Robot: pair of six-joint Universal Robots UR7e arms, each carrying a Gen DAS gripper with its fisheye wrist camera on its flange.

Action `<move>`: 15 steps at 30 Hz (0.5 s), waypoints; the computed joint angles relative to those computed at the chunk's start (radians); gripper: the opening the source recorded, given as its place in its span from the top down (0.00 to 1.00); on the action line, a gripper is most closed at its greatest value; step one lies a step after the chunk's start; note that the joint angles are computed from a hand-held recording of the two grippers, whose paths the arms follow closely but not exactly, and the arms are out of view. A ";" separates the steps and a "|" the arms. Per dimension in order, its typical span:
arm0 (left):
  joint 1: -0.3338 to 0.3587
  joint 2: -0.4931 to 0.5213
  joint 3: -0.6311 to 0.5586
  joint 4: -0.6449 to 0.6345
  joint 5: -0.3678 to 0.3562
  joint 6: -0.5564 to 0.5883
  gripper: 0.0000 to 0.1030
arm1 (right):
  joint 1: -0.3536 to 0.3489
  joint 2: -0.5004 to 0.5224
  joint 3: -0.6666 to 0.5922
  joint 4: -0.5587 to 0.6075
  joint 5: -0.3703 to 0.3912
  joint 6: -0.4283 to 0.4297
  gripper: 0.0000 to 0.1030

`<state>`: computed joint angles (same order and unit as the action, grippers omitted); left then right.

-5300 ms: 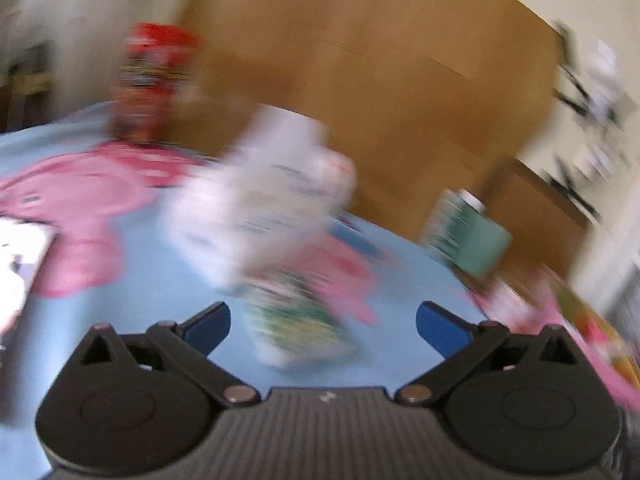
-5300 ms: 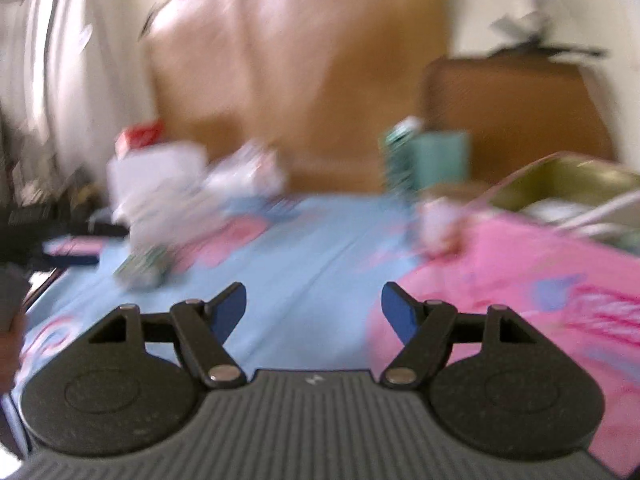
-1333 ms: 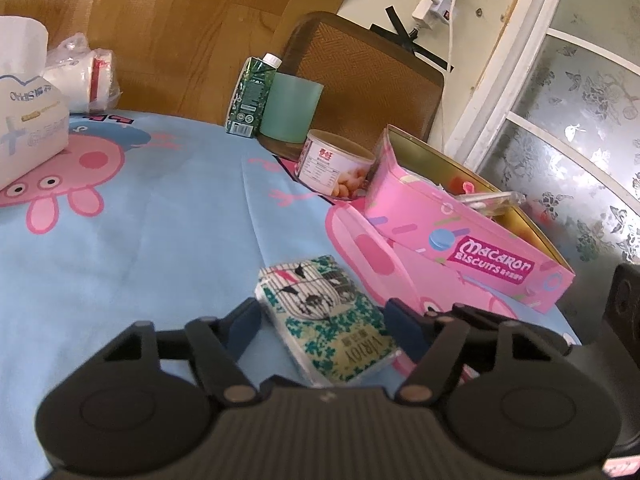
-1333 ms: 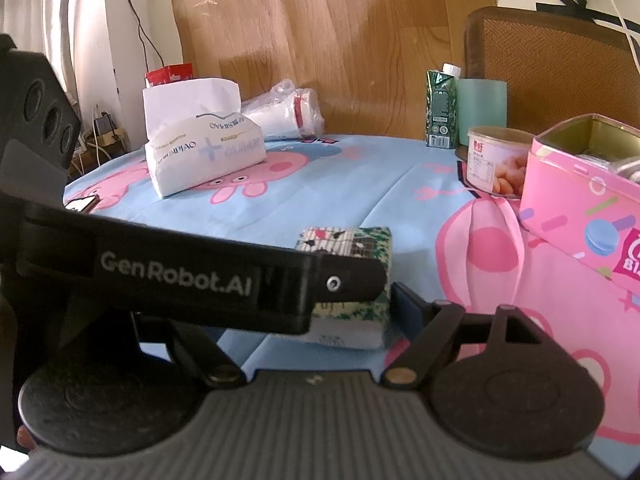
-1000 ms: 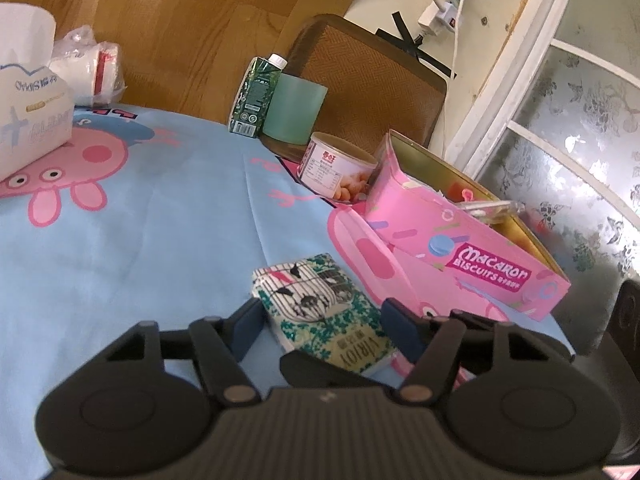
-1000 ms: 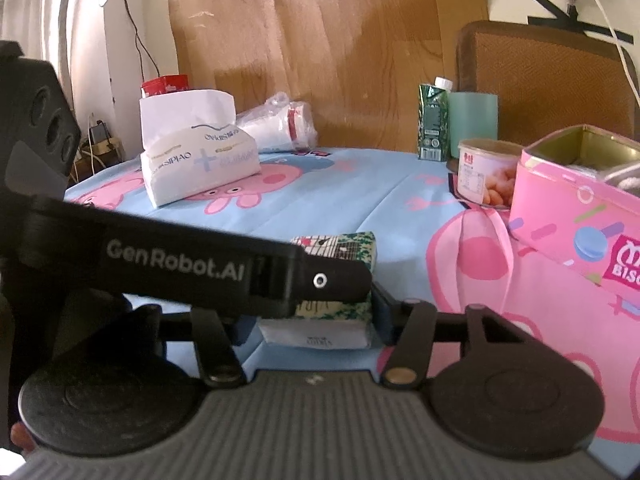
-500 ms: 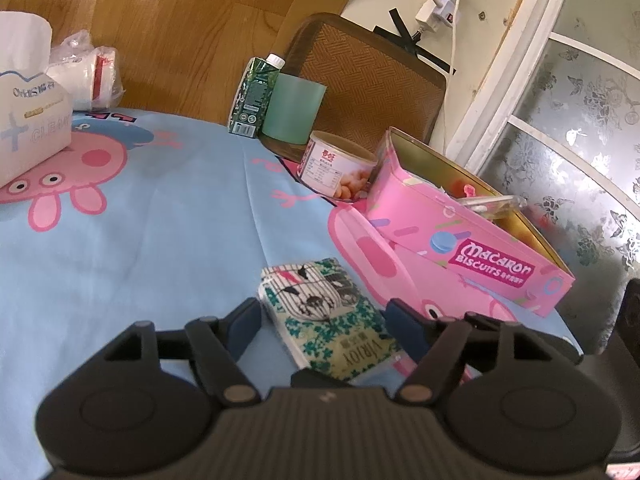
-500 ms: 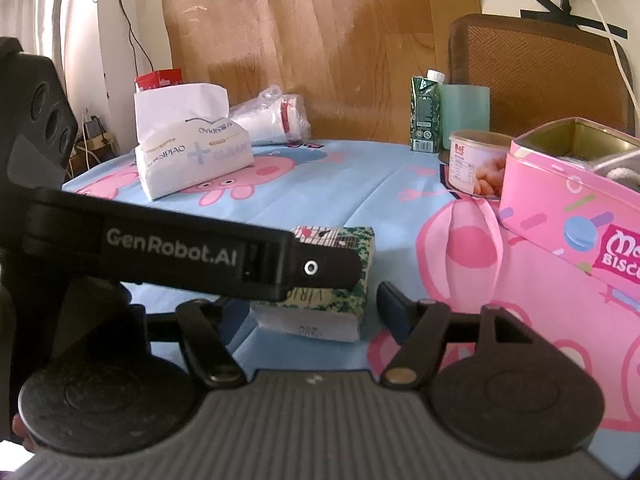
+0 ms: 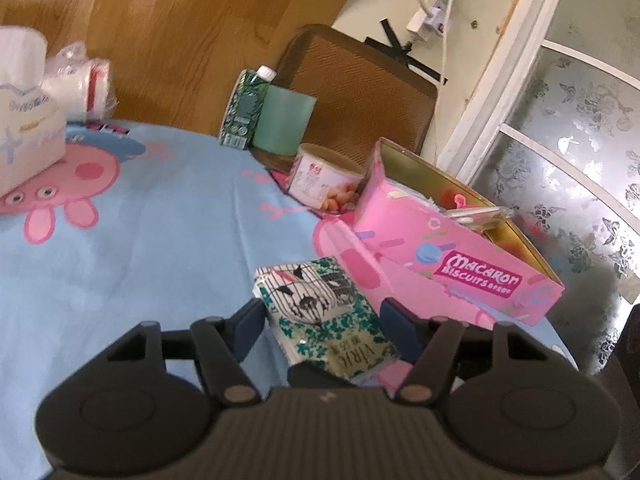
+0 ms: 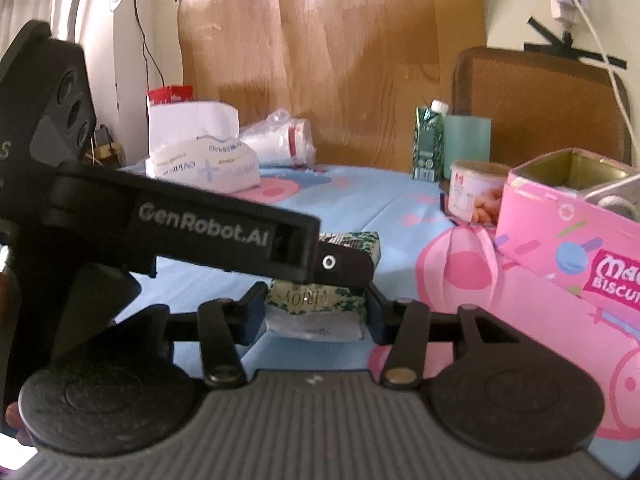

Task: Organize soft objects
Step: 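Carry the green tissue packet into the pink tin, open left gripper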

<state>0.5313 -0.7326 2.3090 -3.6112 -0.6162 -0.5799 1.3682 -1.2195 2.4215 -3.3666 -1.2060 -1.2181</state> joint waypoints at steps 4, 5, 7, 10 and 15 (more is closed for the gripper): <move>0.002 0.002 -0.059 0.054 -0.016 0.041 0.37 | -0.029 -0.011 0.009 -0.040 0.053 -0.002 0.48; 0.004 0.008 -0.078 0.061 -0.023 0.056 0.37 | -0.036 -0.015 0.006 -0.046 0.066 0.007 0.48; 0.007 0.025 -0.124 0.074 -0.033 0.101 0.37 | -0.050 -0.024 -0.002 -0.057 0.089 0.035 0.48; 0.014 0.062 -0.215 0.096 -0.053 0.193 0.37 | -0.070 -0.033 -0.018 -0.094 0.127 0.079 0.48; 0.036 0.129 -0.382 0.132 -0.128 0.351 0.37 | -0.102 -0.026 -0.051 -0.226 0.178 0.153 0.48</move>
